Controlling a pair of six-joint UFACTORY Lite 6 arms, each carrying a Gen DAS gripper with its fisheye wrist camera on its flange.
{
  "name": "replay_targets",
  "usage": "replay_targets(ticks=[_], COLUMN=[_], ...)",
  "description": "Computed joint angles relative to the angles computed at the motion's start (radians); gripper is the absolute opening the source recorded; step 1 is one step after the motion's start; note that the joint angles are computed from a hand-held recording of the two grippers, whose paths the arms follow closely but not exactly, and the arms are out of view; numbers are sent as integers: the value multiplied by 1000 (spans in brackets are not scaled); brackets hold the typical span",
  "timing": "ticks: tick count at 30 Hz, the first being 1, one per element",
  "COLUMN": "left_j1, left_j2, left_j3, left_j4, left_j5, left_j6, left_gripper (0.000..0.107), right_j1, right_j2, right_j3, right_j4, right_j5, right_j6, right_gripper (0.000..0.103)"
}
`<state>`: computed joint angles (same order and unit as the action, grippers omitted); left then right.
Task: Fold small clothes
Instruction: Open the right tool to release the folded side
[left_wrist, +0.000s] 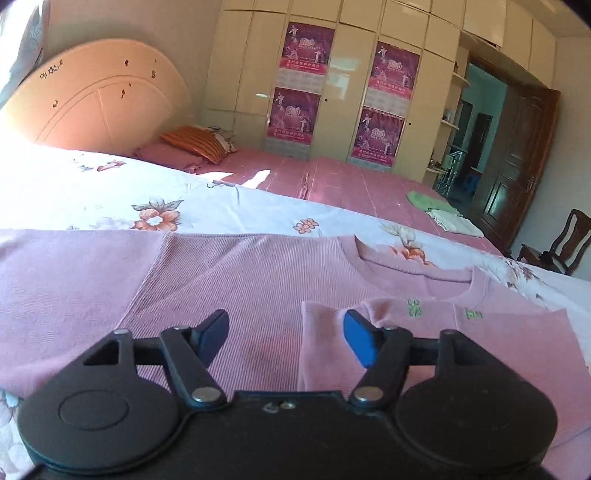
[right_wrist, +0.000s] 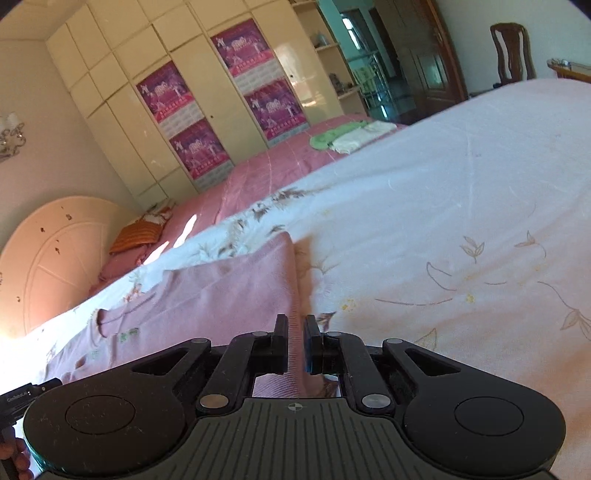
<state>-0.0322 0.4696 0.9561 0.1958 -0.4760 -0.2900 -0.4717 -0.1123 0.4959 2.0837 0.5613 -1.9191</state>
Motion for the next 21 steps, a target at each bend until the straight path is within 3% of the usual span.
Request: replay_targets(ticks=[2,4,7,8,9,10,12,18,21], left_j1=[-21,-19,99,162,249,331,533,1011,1139], left_j2=[28,-33,-204,-253,-297,-326,-342,-94,74], left_j3=[13,-48,-229,-278,-319,-344,-349,-40,186], left_j4=[-38,-90,73,159,264,369,578,1145,1332], left_j5=[78,68,-22,-42,-58,-66,-77,-121,-236], left_j6=[91,162,8,-59,-136,-209,-356,-881,-1166], left_gripper=[65,67,83,83,82,80,78,68,60], right_j1=[73,133,106,101,94,79,66,216,374], right_j2=[20,-11,-120,-154,-177,-191,-221,-371,-388], right_j3=[0,-11,-51,-68,-76,-85,-122,-208,-211], right_j4=[-10,70,18,13,-31,-95,-124,-71,167], right_j5=[-76,-156,-128,-130,-136,-125,-97,-217,-323], right_j6=[-18,-88,12,28,85,160,201,255,116], right_gripper=[8,8,8,9,14,37,64,63,63])
